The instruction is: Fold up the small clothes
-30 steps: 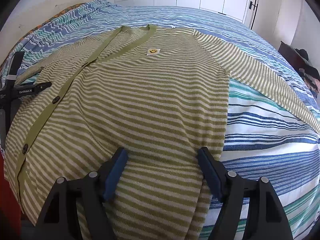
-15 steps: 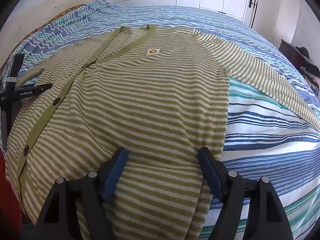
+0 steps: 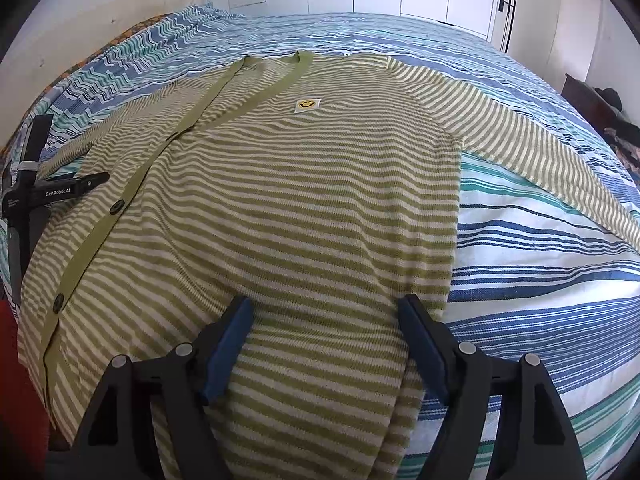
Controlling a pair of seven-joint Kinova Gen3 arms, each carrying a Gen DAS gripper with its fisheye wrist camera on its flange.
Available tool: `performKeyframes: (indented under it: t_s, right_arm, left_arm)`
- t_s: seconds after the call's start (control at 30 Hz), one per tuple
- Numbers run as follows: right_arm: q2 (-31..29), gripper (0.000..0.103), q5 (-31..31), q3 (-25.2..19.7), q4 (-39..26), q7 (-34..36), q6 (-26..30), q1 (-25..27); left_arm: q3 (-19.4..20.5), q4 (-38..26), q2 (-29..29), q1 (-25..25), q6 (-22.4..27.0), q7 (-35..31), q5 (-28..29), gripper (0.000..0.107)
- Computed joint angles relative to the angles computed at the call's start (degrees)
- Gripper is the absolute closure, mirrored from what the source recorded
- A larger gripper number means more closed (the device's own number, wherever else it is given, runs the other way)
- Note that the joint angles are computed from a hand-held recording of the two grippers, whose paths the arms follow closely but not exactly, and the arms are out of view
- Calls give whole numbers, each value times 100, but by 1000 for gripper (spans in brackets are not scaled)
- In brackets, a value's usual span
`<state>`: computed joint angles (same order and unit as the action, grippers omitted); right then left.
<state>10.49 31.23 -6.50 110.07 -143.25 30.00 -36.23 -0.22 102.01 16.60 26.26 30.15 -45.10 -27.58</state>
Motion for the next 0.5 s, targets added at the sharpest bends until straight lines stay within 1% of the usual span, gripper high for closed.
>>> performKeyframes:
  t_s: [0.5]
  right_arm:
    - [-25,26,-8,-5,48,-19,-73,10]
  left_arm:
    - [7,5,-2,-5,0,2,-4,5]
